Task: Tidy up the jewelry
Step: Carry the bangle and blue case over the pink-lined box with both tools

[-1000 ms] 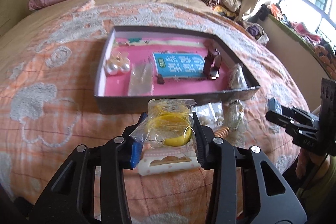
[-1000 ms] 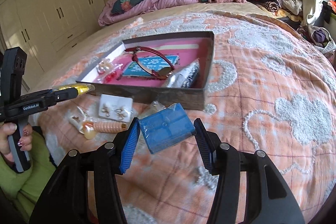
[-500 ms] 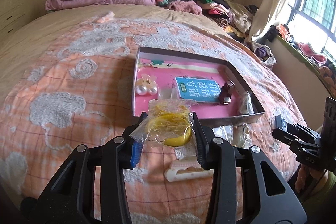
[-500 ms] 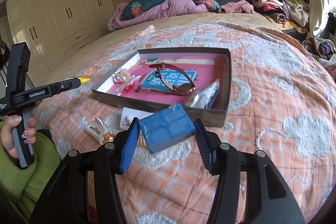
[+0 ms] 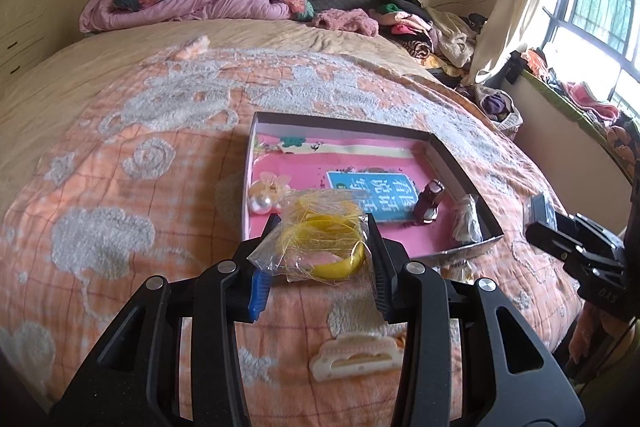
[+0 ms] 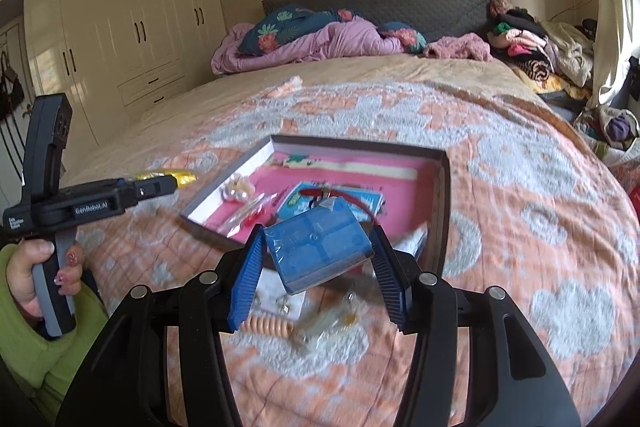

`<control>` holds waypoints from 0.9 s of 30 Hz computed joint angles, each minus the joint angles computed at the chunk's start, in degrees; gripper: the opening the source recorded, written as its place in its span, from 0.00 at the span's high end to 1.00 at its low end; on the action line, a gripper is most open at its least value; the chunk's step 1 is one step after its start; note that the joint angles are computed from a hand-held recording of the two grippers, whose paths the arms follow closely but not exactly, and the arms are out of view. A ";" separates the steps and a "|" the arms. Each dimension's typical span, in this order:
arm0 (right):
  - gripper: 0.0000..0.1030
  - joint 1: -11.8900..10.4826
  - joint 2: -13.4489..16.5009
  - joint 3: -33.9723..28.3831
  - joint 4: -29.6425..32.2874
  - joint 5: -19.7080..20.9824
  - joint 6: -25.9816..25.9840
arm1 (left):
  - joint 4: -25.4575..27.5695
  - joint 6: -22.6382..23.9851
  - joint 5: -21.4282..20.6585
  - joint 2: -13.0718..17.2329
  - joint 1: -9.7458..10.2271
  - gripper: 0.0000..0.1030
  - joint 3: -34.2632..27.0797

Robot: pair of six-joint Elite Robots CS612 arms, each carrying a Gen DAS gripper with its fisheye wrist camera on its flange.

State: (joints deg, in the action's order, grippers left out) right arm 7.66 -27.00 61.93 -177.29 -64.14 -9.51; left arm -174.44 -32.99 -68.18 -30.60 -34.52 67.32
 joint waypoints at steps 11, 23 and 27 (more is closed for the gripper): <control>0.50 -0.01 2.34 -5.74 1.95 -2.51 2.12 | 3.20 2.33 -1.86 2.75 0.54 0.69 -5.99; 0.50 0.15 6.07 -12.93 7.19 -6.50 2.22 | 7.05 5.01 -4.53 6.50 0.72 0.69 -12.56; 0.50 0.28 7.62 -15.80 10.03 -7.27 1.81 | 8.78 5.08 -5.67 7.76 0.88 0.69 -14.65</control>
